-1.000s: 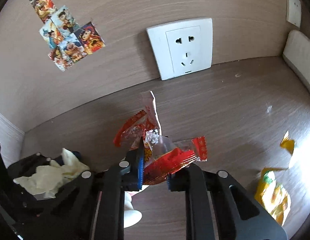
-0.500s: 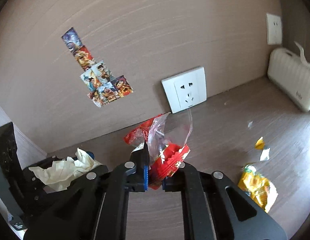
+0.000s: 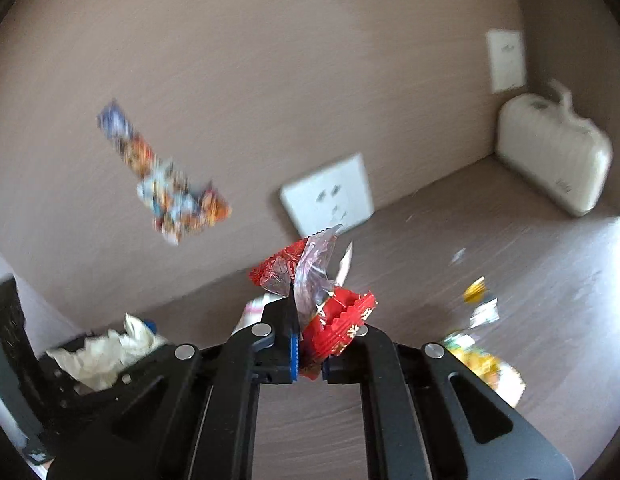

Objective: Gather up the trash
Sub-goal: 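Lift the tissue and red wrapper and carry them to the white bin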

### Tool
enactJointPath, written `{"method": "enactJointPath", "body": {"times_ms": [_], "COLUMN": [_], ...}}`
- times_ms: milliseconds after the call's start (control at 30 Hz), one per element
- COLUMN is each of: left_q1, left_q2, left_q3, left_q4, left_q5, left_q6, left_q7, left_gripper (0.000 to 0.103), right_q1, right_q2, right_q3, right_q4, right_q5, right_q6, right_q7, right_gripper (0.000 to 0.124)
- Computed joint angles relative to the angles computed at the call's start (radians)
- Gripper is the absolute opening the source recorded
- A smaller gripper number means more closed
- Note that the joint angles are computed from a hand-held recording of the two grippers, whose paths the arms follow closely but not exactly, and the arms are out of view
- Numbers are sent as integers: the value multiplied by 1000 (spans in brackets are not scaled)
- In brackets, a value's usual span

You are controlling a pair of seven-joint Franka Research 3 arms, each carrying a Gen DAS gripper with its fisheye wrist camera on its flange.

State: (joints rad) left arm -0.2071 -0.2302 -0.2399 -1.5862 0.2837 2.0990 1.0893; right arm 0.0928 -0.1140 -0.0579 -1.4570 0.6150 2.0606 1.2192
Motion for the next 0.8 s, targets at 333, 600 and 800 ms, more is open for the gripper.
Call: {"method": "enactJointPath", "body": {"times_ms": [333, 600, 800], "left_q1": [-60, -193, -356], "left_q2": [70, 262, 479], "left_q3": [-44, -108, -136], "left_q4": [139, 376, 625], "left_q5": [-19, -52, -71], "left_q6": [37, 31, -32], "left_q7": [63, 148, 224], "left_gripper": [36, 36, 36], "right_q1": [-73, -159, -233], "right_q2": [-179, -341, -396], "right_q3": [-76, -145, -203], "right_q4": [-76, -209, -268], "right_q5": [-84, -189, -240], "right_q6": [15, -6, -48], "right_q7": [-13, 25, 53], "right_gripper": [8, 8, 8]}}
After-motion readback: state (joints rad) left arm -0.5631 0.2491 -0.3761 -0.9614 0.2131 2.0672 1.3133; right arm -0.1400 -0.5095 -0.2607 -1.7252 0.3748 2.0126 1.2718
